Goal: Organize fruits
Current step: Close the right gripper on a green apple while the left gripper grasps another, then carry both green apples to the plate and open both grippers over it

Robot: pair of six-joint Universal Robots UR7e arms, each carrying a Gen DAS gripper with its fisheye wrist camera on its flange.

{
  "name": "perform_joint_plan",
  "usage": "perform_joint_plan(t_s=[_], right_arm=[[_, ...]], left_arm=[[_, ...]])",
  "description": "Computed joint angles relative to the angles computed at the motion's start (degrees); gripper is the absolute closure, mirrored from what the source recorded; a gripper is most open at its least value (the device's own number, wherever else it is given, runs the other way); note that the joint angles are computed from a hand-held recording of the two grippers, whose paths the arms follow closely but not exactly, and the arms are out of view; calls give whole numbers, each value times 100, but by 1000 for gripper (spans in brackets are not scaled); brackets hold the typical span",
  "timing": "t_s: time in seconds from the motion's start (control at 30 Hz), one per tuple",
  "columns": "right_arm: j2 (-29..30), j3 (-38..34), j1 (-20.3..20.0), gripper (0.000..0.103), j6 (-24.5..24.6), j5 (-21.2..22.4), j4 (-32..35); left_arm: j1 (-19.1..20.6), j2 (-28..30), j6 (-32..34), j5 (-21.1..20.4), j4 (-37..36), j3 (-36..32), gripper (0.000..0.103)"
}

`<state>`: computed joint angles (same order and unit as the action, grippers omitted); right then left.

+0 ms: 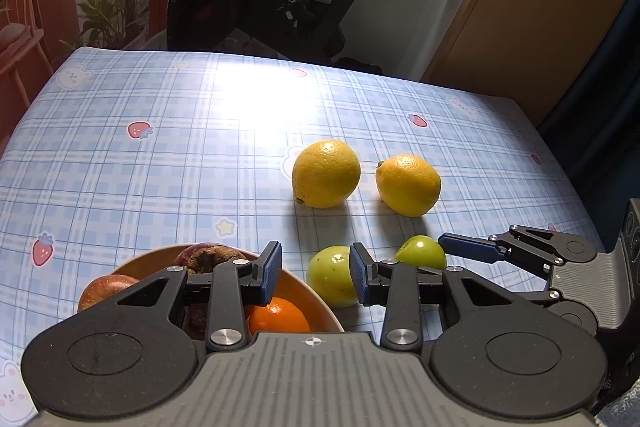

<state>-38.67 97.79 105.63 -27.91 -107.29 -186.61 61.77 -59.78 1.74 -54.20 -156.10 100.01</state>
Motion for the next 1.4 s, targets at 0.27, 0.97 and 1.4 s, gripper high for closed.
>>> perform_joint_plan(t_s=[0.27, 0.97, 1.4], right_arm=[[35, 5, -84, 57, 222, 187, -71], [-381, 710, -335, 57, 837, 292, -953], [-497, 1013, -394, 57, 958, 301, -1231]], left_arm=[[89, 100, 159, -259, 109, -158, 62], [39, 653, 1401, 148, 190, -285, 48], [-140, 842, 1910, 772, -372, -34, 53]])
